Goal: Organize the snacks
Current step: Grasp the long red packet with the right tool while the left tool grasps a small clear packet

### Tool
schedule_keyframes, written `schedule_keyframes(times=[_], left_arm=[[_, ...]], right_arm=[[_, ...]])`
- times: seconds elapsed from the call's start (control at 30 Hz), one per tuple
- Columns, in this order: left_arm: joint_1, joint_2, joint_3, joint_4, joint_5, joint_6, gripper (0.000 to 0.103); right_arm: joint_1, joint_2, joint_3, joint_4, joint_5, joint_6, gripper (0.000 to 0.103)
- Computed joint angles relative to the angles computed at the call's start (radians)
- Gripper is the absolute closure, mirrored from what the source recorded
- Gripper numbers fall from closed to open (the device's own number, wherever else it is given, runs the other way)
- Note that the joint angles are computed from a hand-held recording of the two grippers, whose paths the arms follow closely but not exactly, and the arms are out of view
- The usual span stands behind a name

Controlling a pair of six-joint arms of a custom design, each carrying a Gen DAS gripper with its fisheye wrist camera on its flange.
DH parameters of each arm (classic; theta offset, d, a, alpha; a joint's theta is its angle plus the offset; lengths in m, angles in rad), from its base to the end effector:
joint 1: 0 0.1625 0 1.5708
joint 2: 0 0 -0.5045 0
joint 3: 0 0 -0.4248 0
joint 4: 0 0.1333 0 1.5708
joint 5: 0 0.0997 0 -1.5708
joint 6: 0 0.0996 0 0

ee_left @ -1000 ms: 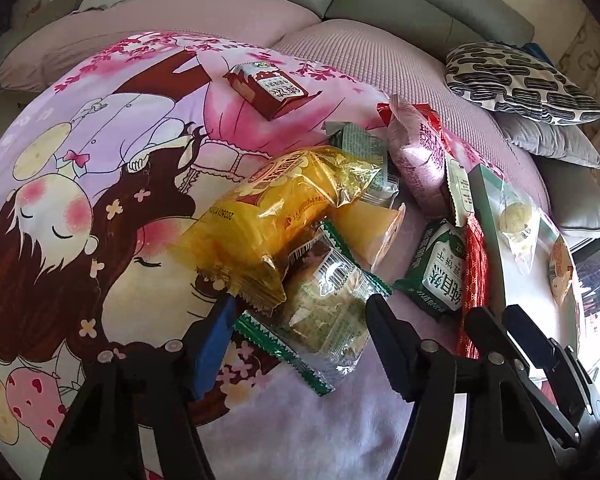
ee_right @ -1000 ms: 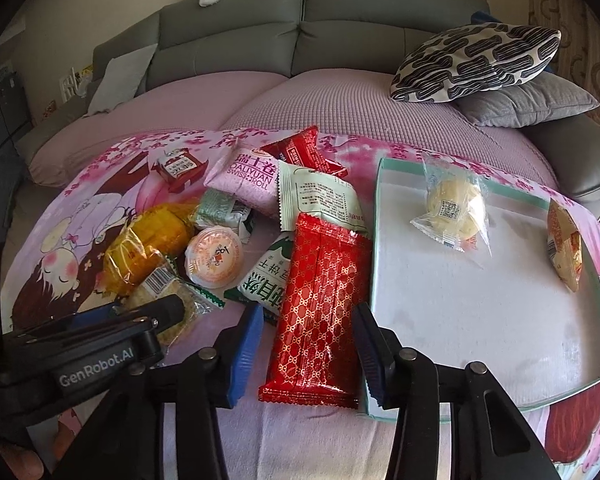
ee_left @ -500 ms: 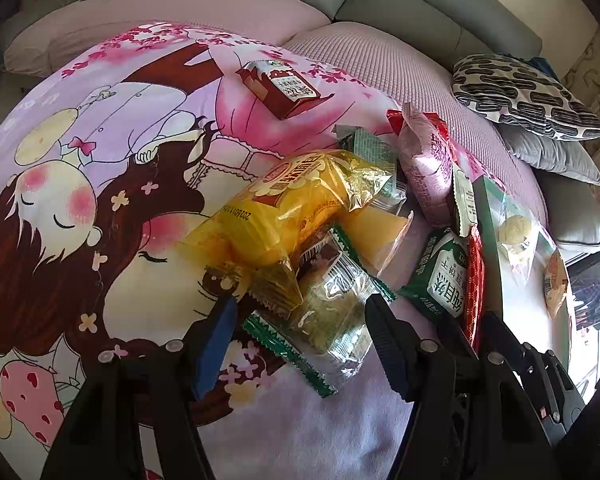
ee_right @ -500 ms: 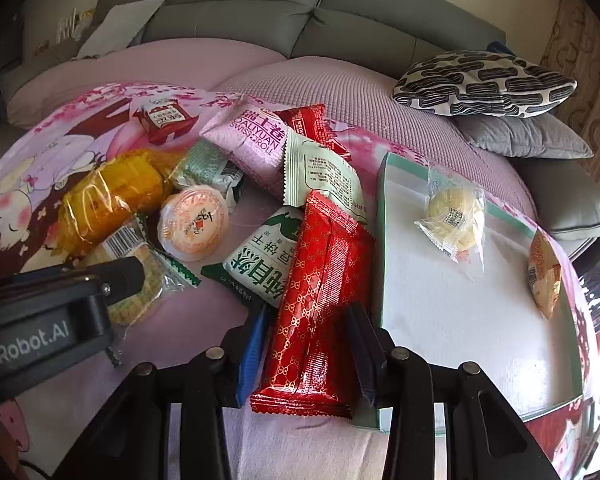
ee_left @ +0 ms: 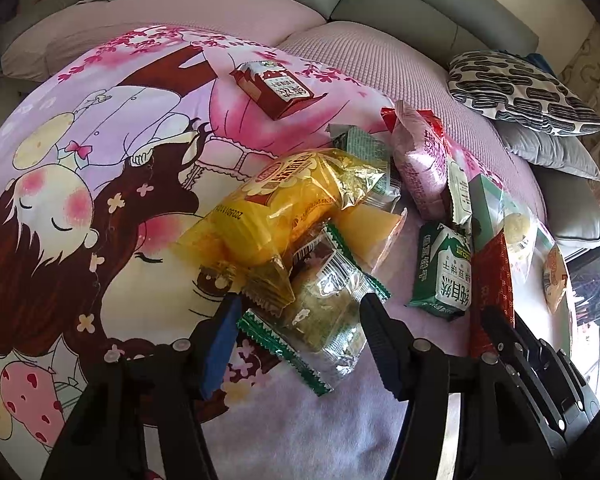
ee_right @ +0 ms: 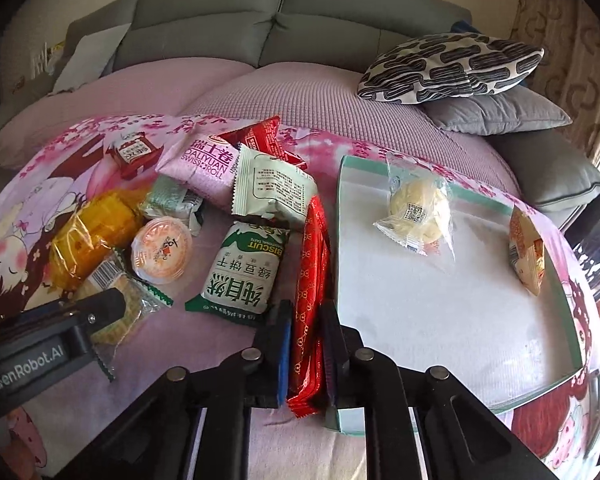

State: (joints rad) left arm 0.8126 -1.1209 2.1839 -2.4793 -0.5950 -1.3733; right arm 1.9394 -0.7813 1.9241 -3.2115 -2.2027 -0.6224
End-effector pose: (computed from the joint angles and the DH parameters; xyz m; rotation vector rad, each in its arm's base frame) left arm -0.1980 -0.5229 0.1751 -0.6206 2.2733 -1.0053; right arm 0.3074 -0.5893 0.1083 0.9702 -2.2166 0.5083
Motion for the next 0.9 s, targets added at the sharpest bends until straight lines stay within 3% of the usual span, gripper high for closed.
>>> schedule_keyframes(times=[0.33,0.47,0.6,0.9], left_arm=[[0.01,0.021,0.004,-0.101,-0.011,0.077,0.044],[0.006,0.024,0.021,-0.182,-0.008,0.117,0.062],[-0.005,0.022,0.024,-0.186,0.016,0.121,0.071],[-0.024,0.02,0.036,-0.249,0.034,0.163,0.079]], right_arm=[[-0.003,0.015,-0.001,-0.013,-0.01,-0.008,0.088],[-0.006,0.008,-0.002,0.001,0.001,0.013,0.088],[-0.011,-0.012,-0.002,0.038,0.026,0.049,0.09],[-0.018,-0.06,0.005,0.077,0.093,0.103,0.091]])
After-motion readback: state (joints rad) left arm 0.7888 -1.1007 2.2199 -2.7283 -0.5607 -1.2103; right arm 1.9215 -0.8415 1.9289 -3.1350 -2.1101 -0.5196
